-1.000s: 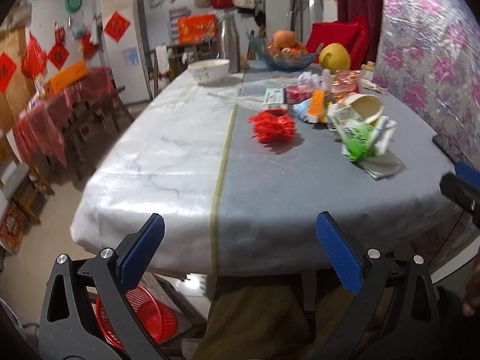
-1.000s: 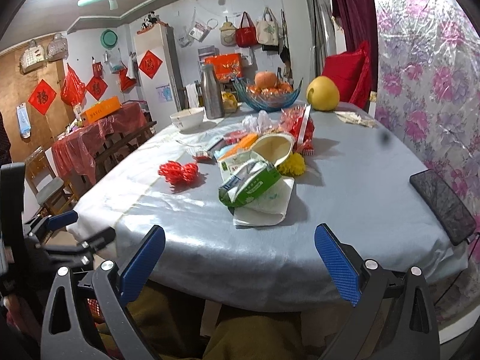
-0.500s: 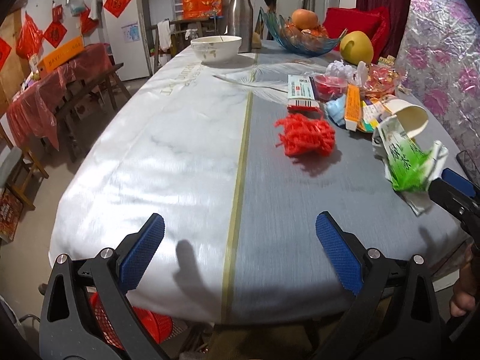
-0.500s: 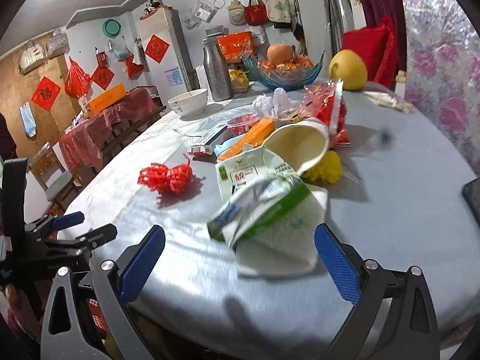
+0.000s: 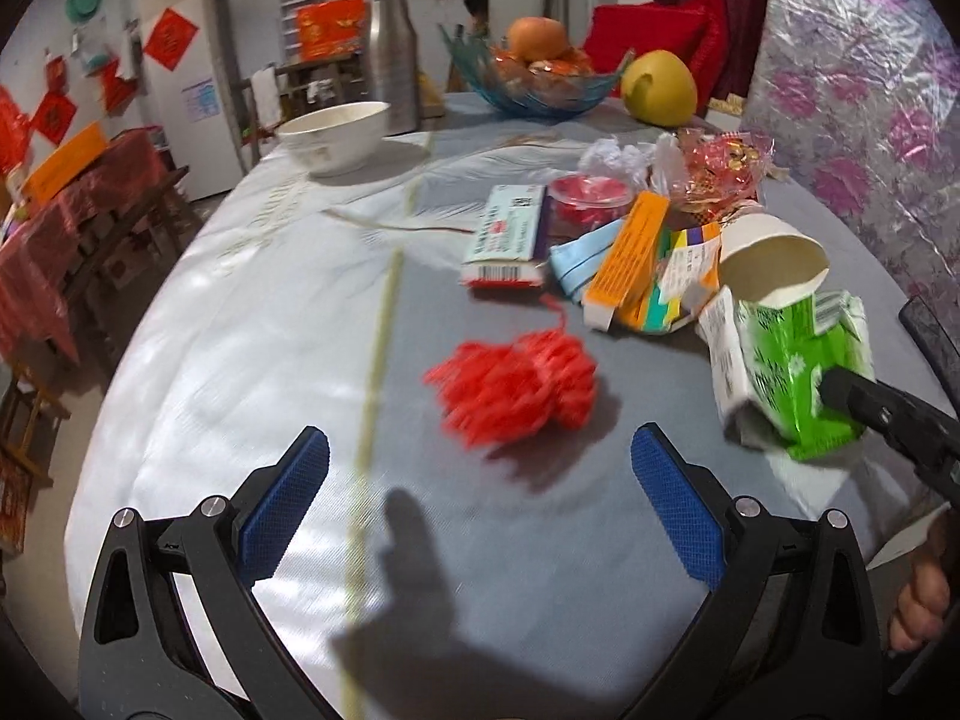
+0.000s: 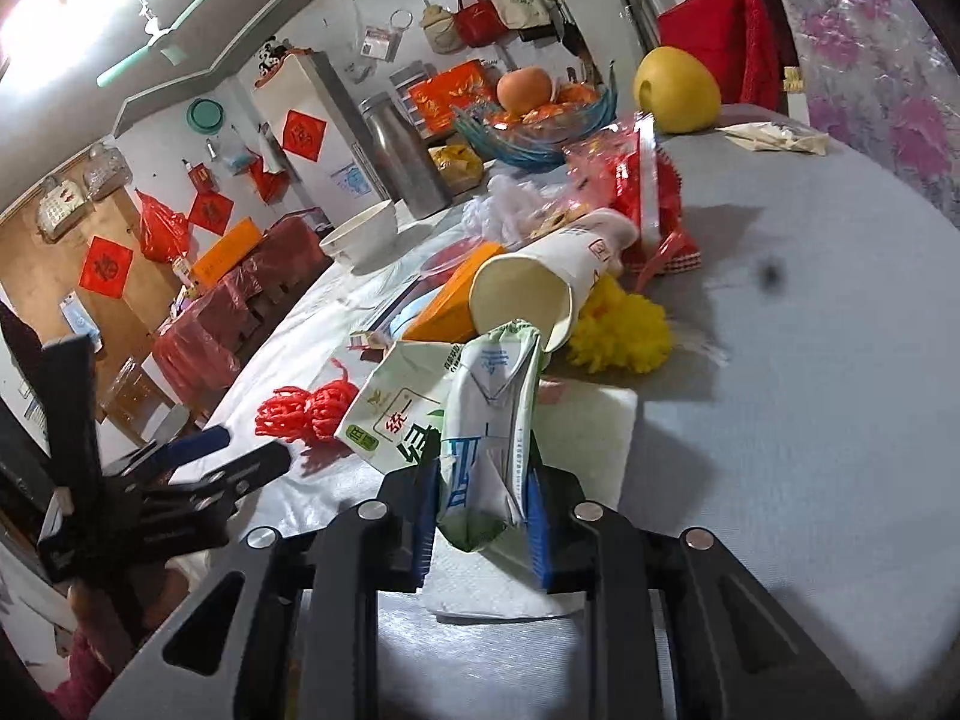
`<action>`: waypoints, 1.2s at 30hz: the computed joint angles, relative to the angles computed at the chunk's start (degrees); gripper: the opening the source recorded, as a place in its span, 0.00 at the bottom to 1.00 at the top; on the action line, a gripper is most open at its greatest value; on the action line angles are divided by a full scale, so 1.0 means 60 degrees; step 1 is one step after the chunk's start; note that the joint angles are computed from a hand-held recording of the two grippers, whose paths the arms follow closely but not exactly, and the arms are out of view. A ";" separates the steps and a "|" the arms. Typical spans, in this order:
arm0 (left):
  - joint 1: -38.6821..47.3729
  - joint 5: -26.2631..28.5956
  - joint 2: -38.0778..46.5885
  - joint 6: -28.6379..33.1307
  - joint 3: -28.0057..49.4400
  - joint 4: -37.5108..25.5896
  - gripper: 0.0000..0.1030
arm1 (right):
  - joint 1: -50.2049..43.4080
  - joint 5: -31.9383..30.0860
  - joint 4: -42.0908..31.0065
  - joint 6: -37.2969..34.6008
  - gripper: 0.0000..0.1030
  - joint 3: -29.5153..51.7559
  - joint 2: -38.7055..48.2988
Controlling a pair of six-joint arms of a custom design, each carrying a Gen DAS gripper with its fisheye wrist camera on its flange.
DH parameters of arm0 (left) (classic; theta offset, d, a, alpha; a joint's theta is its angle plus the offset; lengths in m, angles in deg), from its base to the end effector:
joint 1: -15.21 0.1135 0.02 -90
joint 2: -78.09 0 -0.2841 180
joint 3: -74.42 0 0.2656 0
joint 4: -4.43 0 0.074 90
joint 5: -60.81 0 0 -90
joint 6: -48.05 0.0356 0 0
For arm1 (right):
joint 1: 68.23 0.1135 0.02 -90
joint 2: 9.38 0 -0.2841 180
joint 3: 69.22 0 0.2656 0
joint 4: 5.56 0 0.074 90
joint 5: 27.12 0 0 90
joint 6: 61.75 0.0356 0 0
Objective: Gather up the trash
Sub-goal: 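Grasp the red mesh netting with the left tool while the right tool grasps the green-white snack bag, then carry the red mesh to the red basket and open the left tool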
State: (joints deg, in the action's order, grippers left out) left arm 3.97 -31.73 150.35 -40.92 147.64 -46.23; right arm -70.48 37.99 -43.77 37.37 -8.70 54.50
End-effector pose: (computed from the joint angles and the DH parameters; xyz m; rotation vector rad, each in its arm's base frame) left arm 0.2650 -0.0511 0.3050 0.2408 2.4253 -0.0258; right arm 0.2400 0.0056 0.2825 0.0007 2.2767 0.5601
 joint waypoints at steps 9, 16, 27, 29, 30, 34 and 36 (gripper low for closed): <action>0.0575 0.1647 0.1303 -0.0409 0.0730 0.0086 0.56 | -0.0762 -0.0571 -0.0082 -0.0206 0.25 -0.0075 -0.0225; 0.0992 0.2117 0.0468 -0.0332 0.0396 0.0193 0.50 | -0.0666 -0.0527 -0.0065 -0.0107 0.24 -0.0259 -0.0705; 0.4342 0.3673 -0.1779 0.1294 0.0242 -0.1575 0.50 | 0.0305 -0.0485 -0.0176 0.0240 0.24 -0.0162 -0.1201; 0.5315 0.4093 -0.2054 0.1911 0.0206 -0.2000 0.50 | 0.0786 -0.0304 -0.0200 0.0397 0.24 -0.0100 -0.1336; 0.5847 0.4320 -0.2178 0.2253 0.0176 -0.2244 0.50 | 0.1008 -0.0208 -0.0214 0.0431 0.24 -0.0087 -0.1397; 0.8189 0.5162 -0.2194 0.3963 0.0173 -0.3340 0.50 | 0.2537 0.0467 -0.0238 0.0746 0.24 0.0099 -0.1407; 0.9577 0.5424 -0.2033 0.5098 0.0114 -0.3867 0.50 | 0.3283 0.0778 -0.0201 0.0907 0.24 0.0217 -0.1283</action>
State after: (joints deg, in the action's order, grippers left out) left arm 61.43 0.82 138.16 -10.33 148.32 -69.44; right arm -50.79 42.65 -44.98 42.81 -7.40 46.81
